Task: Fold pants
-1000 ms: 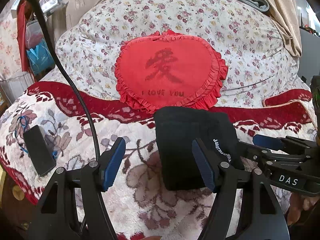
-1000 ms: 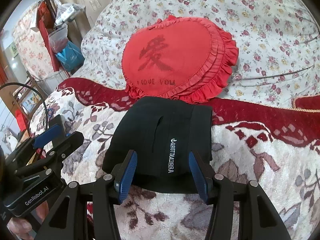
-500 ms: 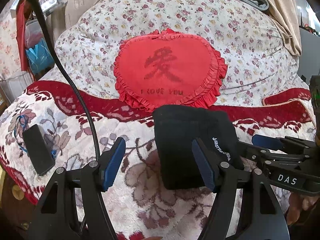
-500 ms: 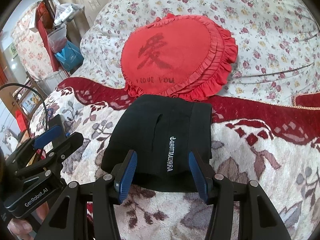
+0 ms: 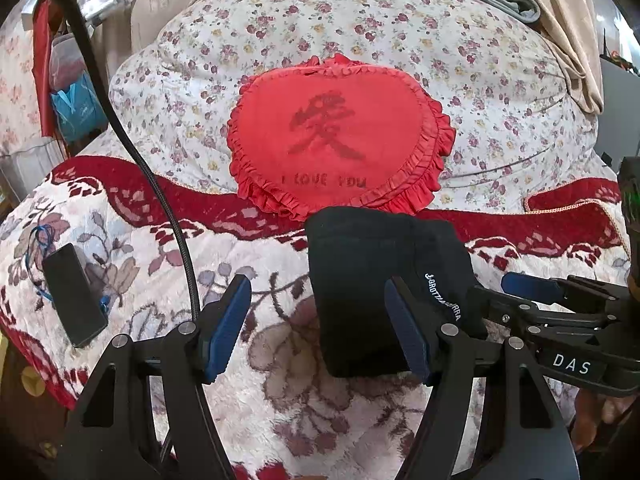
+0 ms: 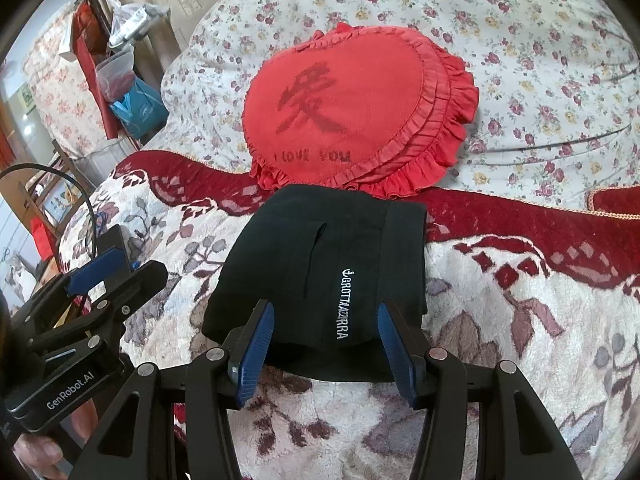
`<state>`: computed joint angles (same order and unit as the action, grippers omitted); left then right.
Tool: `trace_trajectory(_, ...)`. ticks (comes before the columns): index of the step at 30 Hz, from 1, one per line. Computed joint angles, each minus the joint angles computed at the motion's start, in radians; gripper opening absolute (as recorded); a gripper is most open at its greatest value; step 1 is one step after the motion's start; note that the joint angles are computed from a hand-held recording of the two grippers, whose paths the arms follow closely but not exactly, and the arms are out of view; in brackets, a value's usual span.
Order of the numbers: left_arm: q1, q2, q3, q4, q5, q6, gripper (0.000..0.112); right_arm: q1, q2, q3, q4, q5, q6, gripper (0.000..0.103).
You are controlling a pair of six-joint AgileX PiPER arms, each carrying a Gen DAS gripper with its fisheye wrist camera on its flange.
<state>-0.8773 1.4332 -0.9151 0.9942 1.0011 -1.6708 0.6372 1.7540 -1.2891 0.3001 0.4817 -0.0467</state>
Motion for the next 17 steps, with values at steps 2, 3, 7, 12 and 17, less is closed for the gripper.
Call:
trace_trajectory(2,0.000,0.001,0.001,0.000,-0.001,-0.001,0.069,0.002,0.002,-0.002,0.000,0.001,0.001,0.052)
trace_trajectory(3,-0.001,0.002,0.004,0.000,-0.004,-0.005,0.069,0.003,0.002,-0.001,-0.002,-0.001,0.004,0.052)
trace_trajectory(7,-0.002,0.004,0.010,0.000,-0.007,-0.020,0.069,0.003,0.003,-0.002,-0.004,0.002,0.005,0.052)
trace_trajectory(12,0.007,-0.016,0.053,0.012,-0.035,-0.065,0.069,-0.009,0.009,0.005,0.010,-0.006,-0.008,0.052)
trace_trajectory(17,0.065,-0.045,0.103,0.008,-0.081,-0.042,0.070,-0.046,0.001,0.047,-0.006,-0.057,-0.003,0.052)
